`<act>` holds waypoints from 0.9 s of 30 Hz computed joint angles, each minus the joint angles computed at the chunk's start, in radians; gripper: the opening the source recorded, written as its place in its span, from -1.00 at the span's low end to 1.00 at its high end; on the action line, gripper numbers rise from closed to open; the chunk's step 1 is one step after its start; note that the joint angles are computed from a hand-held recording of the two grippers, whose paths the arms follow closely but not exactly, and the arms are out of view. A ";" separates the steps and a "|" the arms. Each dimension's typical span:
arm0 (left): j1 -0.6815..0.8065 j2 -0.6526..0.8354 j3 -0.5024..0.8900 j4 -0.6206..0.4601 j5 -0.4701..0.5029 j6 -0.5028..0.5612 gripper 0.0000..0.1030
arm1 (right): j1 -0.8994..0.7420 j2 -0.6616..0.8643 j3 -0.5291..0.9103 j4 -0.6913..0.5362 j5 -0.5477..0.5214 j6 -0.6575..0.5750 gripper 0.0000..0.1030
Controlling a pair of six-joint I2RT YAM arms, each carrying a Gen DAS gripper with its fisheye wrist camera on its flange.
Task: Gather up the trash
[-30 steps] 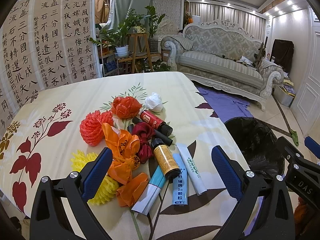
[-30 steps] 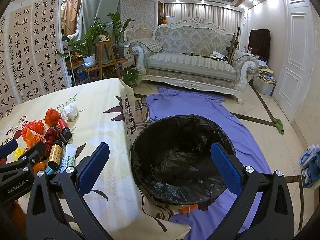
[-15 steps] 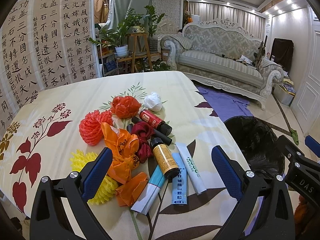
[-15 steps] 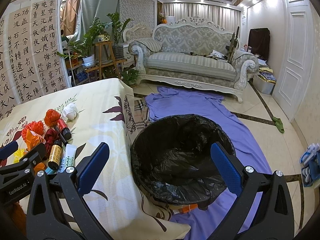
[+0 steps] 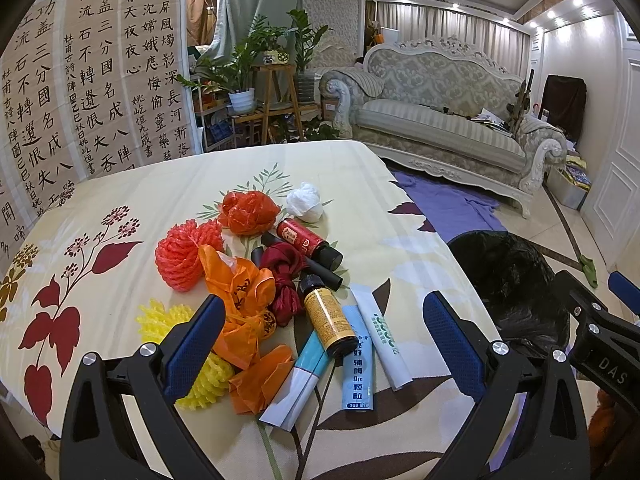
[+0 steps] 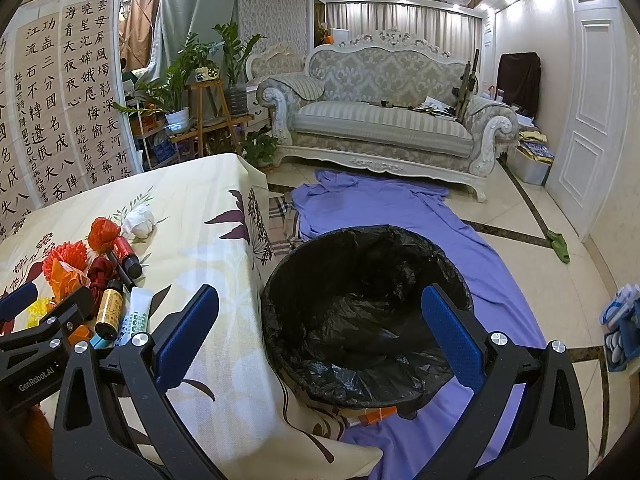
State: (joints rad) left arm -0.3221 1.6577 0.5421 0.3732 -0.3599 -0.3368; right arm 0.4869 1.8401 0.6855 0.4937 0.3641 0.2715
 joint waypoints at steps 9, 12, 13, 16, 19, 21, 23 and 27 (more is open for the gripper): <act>0.010 0.004 0.000 -0.007 0.007 0.000 0.87 | 0.004 0.012 0.030 -0.043 -0.013 0.016 0.92; 0.038 -0.006 -0.009 -0.013 0.023 0.011 0.87 | 0.011 0.023 0.047 -0.062 -0.021 0.022 0.92; 0.050 -0.009 -0.014 -0.015 0.031 0.012 0.87 | 0.013 0.026 0.053 -0.068 -0.024 0.021 0.91; 0.084 -0.018 -0.026 -0.022 0.049 0.019 0.87 | 0.020 0.028 0.065 -0.086 -0.038 0.014 0.69; 0.127 -0.046 -0.056 -0.019 0.070 0.033 0.80 | 0.028 0.033 0.093 -0.121 -0.071 0.014 0.53; 0.163 -0.070 -0.078 -0.020 0.077 0.048 0.54 | 0.038 0.034 0.098 -0.125 -0.072 0.016 0.47; 0.203 -0.074 -0.082 -0.037 0.109 0.060 0.42 | 0.046 0.040 0.106 -0.128 -0.079 0.017 0.47; 0.275 -0.079 -0.108 -0.036 0.152 0.073 0.42 | 0.065 0.052 0.127 -0.145 -0.088 0.018 0.47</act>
State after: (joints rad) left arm -0.0470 1.5792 0.4345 0.3374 -0.2074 -0.2634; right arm 0.5516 1.8919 0.8129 0.3492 0.2757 0.2896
